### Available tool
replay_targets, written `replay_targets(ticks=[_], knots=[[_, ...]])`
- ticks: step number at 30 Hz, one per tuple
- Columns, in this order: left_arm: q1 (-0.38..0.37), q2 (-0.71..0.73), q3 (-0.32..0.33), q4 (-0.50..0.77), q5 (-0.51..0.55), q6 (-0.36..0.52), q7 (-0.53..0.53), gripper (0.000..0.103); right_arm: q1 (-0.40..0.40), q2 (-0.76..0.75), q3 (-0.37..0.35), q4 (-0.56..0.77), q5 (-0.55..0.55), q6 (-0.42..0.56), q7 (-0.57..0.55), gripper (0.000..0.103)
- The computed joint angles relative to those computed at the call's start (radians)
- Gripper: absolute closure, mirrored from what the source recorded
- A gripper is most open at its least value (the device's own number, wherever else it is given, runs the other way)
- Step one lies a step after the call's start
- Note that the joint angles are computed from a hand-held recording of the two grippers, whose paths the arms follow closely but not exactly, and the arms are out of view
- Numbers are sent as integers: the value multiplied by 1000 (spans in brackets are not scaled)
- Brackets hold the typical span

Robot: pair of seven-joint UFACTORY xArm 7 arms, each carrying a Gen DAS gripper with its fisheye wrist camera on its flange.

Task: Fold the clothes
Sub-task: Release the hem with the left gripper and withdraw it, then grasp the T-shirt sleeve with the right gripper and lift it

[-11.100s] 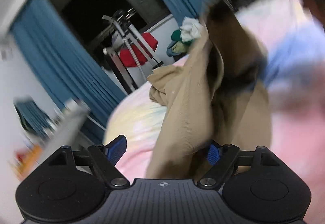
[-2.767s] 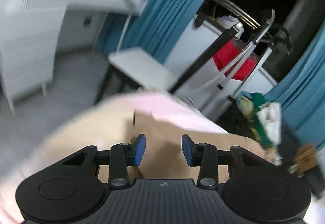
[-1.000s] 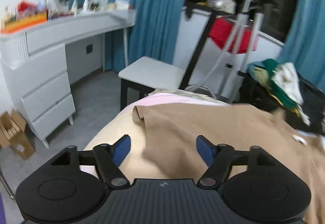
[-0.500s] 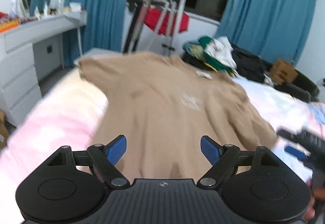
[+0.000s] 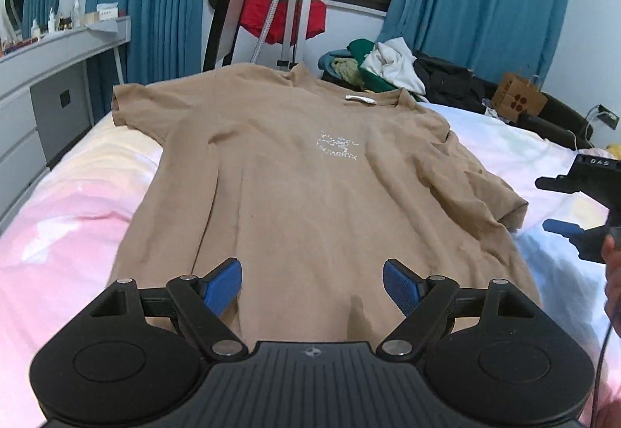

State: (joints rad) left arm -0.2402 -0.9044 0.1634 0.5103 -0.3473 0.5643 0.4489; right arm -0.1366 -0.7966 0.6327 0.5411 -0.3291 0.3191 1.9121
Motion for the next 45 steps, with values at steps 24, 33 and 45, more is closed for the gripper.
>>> replay_targets(ticks=[24, 33, 45], knots=[[-58, 265, 64, 97, -264, -80, -40, 19, -596, 171, 222, 203, -184, -105, -48, 97], [-54, 310, 52, 112, -326, -100, -23, 19, -780, 434, 314, 430, -419, 60, -75, 97], [-38, 282, 23, 89, -276, -110, -21, 17, -526, 233, 116, 206, -454, -11, 217, 41]])
